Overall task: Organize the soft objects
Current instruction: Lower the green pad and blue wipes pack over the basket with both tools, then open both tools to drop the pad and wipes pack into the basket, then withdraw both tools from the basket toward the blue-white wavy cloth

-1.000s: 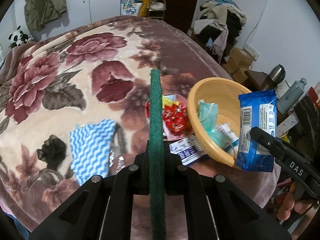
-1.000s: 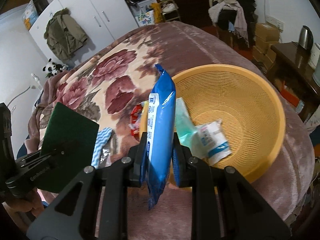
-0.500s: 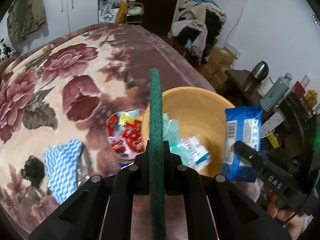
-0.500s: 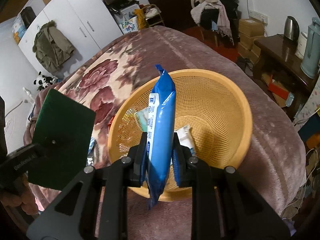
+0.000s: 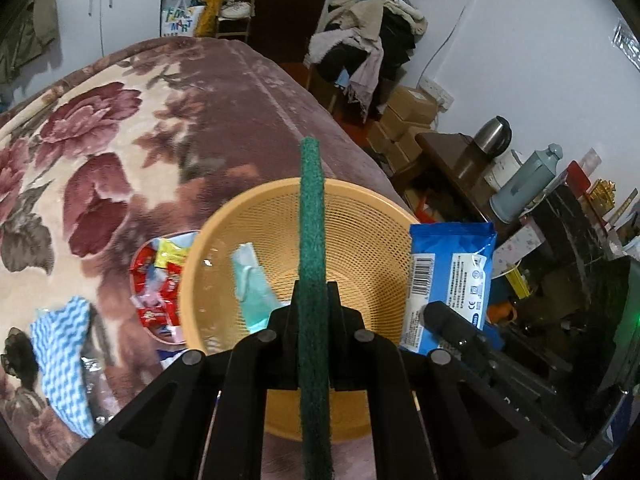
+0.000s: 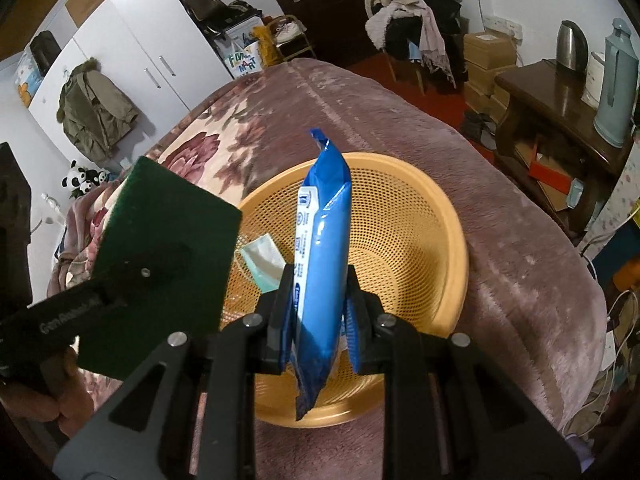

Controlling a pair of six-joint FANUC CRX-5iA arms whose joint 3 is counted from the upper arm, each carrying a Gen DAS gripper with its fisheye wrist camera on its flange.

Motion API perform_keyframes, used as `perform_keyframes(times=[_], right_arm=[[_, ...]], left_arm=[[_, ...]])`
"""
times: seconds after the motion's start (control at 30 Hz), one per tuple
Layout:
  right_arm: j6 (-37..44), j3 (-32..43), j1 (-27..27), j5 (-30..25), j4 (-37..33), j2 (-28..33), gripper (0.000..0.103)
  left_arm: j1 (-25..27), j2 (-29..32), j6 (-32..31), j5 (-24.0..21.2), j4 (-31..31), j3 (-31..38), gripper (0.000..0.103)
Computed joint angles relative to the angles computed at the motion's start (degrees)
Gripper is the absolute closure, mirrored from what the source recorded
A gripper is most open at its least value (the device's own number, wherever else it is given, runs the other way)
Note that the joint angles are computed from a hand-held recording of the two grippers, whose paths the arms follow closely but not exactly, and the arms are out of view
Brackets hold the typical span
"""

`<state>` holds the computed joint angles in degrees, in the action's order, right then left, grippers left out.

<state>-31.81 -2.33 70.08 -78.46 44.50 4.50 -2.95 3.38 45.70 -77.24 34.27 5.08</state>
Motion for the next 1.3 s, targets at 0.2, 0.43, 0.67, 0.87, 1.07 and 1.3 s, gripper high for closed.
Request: perform_keyframes(times=[0.2,0.43,0.67,0.87,1.07,1.3], right_arm=[[-1.05,-1.57,-0.96,1.0,-1.77,-1.47,0.071],[-2.95,-2.27,0.14,-1.43,-1.29,-2.02,0.03],[0.7,1.88,0.23,-5.08,-3.75,0.54,0.008],[5.08,7.48,-0.42,-9.11,-9.72,3.45,0.0],[8.09,11.29,-1.02,-10.07,-14.45,5.12,0.0],[11.54,16.94,-1.42,-13.4,-18.2,8.44,0.0]], left_arm=[[-1.73,1.13,-0.47,-0.61,-0.72,0.02,0.082],[0.17,-1.16,-0.77,2.31,-0.65,-1.9,0.011],[1.54,-2.89,0.19,4.52,-6.27,-1.47,0.001],[3.26,-4.62,-0.95,6.15,-9.57,-2.42,0.001],[4.48,-4.28,0.85,3.92,-14.35,-1.19,0.001],[5.77,-3.24,3.25,0.96,-17.61,0.42,0.001]])
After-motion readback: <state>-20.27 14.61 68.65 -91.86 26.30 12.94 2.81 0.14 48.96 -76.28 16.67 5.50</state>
